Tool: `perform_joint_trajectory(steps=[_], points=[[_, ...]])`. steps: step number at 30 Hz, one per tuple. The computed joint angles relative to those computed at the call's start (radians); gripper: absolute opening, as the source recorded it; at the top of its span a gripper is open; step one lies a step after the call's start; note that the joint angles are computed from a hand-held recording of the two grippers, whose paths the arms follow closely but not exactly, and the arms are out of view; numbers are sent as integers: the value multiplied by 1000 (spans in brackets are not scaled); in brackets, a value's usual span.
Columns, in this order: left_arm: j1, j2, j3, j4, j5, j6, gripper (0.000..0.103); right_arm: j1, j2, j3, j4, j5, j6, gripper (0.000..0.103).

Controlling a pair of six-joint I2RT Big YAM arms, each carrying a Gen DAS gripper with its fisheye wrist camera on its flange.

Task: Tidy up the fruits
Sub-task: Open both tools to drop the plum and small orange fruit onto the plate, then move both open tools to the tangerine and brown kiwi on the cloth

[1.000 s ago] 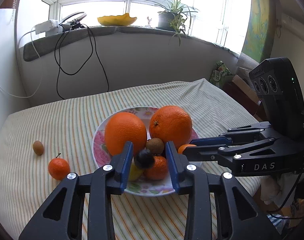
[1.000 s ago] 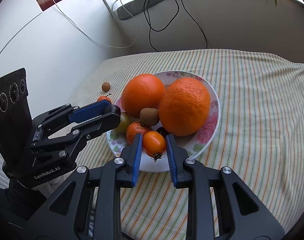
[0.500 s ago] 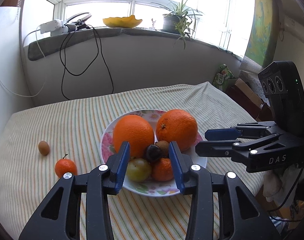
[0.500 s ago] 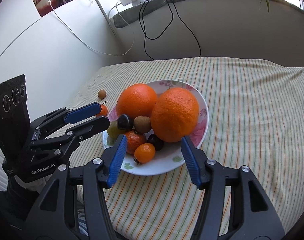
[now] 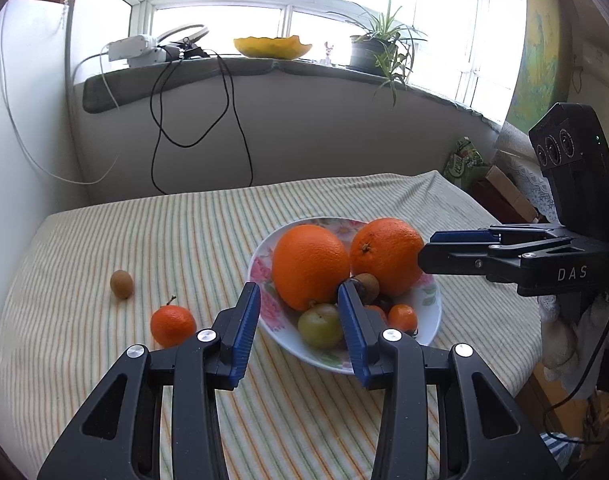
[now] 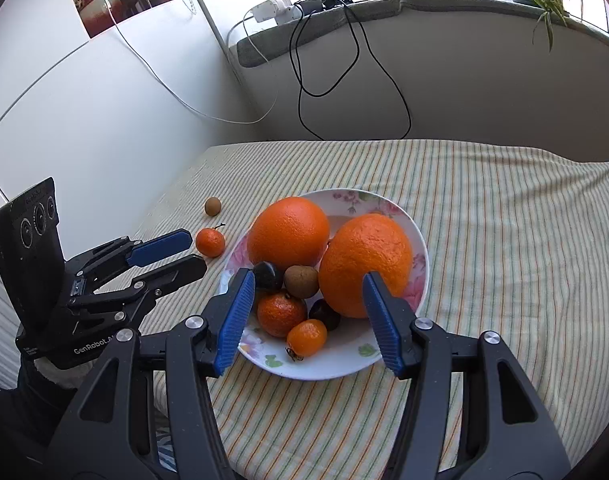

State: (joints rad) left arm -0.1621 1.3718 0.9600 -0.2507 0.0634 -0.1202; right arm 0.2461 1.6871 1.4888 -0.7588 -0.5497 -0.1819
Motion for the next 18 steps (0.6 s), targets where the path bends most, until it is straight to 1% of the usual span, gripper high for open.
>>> perform_joint_trajectory(steps=[18], points=[[134, -48, -69, -8, 3, -15, 39, 77, 39, 89, -27, 39, -42, 59]])
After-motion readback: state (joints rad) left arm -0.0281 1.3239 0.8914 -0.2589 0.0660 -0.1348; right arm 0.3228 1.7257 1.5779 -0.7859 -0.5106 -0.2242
